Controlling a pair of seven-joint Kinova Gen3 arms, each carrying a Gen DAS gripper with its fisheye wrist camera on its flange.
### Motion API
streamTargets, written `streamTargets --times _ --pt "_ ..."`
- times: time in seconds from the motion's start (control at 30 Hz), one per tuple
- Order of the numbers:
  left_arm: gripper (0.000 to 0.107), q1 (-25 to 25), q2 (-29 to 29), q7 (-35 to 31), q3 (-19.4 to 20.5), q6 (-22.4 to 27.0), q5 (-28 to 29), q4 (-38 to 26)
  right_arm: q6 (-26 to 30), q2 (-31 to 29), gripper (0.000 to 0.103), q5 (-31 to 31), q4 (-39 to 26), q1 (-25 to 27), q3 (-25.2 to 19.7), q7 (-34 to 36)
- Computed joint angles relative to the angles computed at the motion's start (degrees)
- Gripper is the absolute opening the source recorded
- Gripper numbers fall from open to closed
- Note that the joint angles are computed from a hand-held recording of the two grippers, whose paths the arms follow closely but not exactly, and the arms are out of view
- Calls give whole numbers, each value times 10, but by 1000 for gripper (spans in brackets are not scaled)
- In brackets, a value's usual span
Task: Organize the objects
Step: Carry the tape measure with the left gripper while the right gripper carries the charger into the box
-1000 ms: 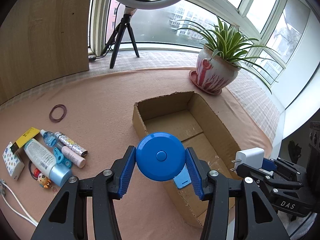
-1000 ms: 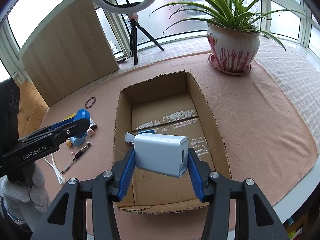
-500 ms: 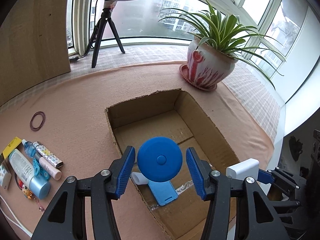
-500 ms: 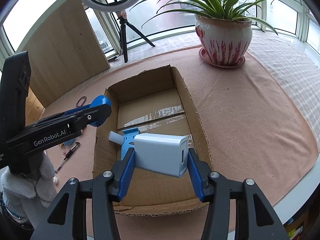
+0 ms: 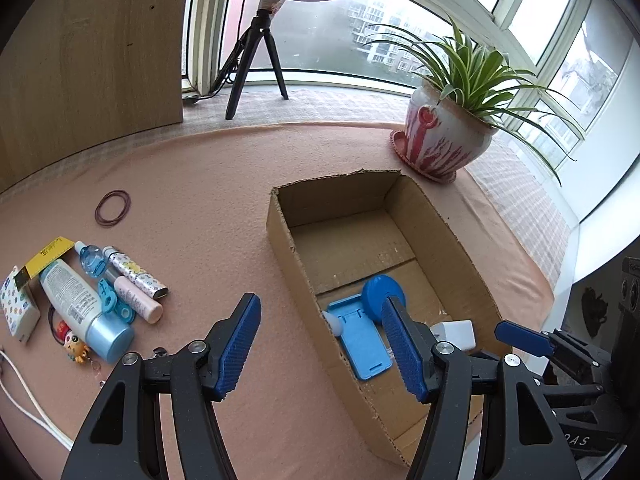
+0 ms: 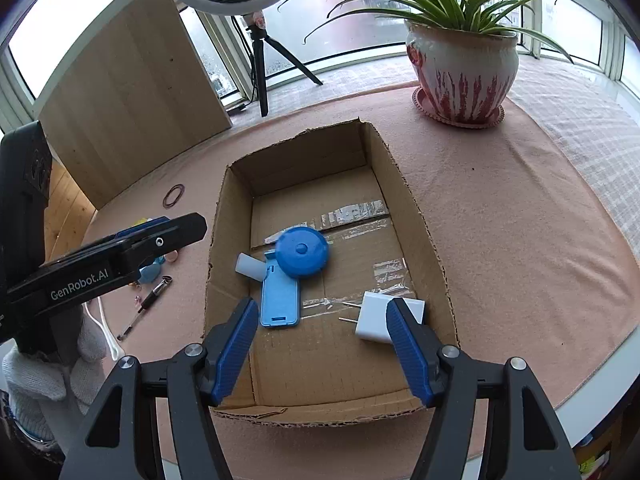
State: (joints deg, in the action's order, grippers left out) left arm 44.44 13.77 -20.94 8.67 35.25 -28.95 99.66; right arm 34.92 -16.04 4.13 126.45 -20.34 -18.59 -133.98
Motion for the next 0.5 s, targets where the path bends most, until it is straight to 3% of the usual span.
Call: streamTargets --times 0.2,0.5 --pt "67 -13 -50 47 2 4 -12 65 -9 17 63 -8 -14 -17 -6 5" --pt "67 -93 -132 92 35 11 4 183 -31 67 63 -2 -49 -55 -11 5"
